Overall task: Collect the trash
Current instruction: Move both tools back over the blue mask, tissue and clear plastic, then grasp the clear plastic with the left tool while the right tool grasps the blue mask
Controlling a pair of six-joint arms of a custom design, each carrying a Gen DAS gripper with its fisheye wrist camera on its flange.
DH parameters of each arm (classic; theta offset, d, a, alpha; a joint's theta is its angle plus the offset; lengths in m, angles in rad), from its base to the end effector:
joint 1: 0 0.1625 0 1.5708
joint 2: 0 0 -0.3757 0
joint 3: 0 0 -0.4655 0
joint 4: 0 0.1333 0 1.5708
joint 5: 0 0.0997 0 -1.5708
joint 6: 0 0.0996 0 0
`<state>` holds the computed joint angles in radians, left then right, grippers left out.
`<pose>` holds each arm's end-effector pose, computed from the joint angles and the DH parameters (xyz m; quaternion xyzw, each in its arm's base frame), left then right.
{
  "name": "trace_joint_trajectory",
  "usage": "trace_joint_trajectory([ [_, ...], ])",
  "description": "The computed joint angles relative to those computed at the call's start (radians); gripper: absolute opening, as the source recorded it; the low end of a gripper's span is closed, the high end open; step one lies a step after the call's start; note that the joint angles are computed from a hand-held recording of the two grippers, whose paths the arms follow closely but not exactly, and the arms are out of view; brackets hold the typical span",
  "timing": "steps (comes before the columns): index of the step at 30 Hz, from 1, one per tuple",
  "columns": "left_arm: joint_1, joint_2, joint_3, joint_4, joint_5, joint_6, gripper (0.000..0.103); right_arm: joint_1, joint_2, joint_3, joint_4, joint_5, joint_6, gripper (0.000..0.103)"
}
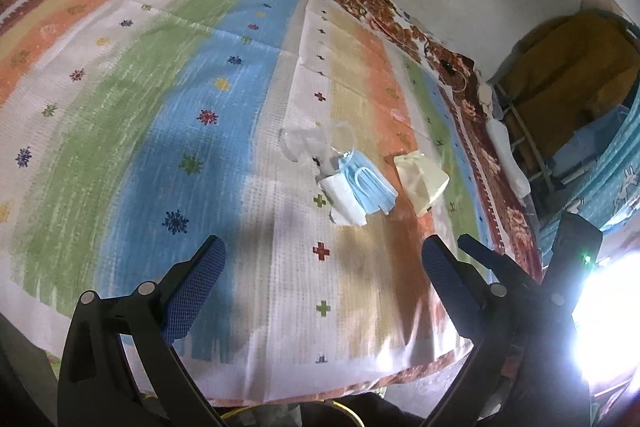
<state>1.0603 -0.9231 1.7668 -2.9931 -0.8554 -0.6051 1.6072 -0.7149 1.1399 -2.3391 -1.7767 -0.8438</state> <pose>-0.1495 -0.6735 0.1059 -0.1422 0.8921 -0.4043 0.1433 0.1432 -0.8298 0.1586 0.4017 -0.8942 0.1165 0.1599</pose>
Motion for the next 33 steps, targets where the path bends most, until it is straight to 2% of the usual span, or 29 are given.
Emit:
trace_joint_trajectory([
  [3,0.021,0.015,-0.023,0.031,-0.017,-0.013,0.093,0.000,0.049,-0.070,0.048,-0.020,0.003,0.091],
  [8,0.047,0.060,-0.085,0.078,-0.017,0.029,0.092,0.001,0.106,-0.143,0.066,-0.025,-0.014,0.090],
  [14,0.074,0.098,-0.130,0.053,-0.070,0.058,0.092,0.001,0.192,-0.259,0.107,-0.033,-0.041,0.080],
  [18,0.081,0.116,-0.149,0.037,-0.059,0.058,0.086,0.003,0.223,-0.283,0.081,-0.049,-0.080,0.078],
  [21,0.093,0.132,-0.170,0.011,-0.085,0.082,0.086,0.005,0.233,-0.268,-0.001,-0.065,-0.127,0.074],
  [24,0.096,0.154,-0.202,0.012,-0.086,0.113,0.086,0.006,0.255,-0.287,-0.001,-0.083,-0.164,0.073],
  [28,0.116,0.185,-0.240,0.002,-0.127,0.095,0.086,0.005,0.280,-0.307,-0.014,-0.111,-0.195,0.060],
  [29,0.121,0.196,-0.252,0.007,-0.135,0.091,0.085,0.005,0.286,-0.312,-0.010,-0.119,-0.200,0.054],
  [33,0.140,0.244,-0.303,0.014,-0.155,0.111,0.082,0.003,0.293,-0.313,-0.022,-0.127,-0.206,0.051],
])
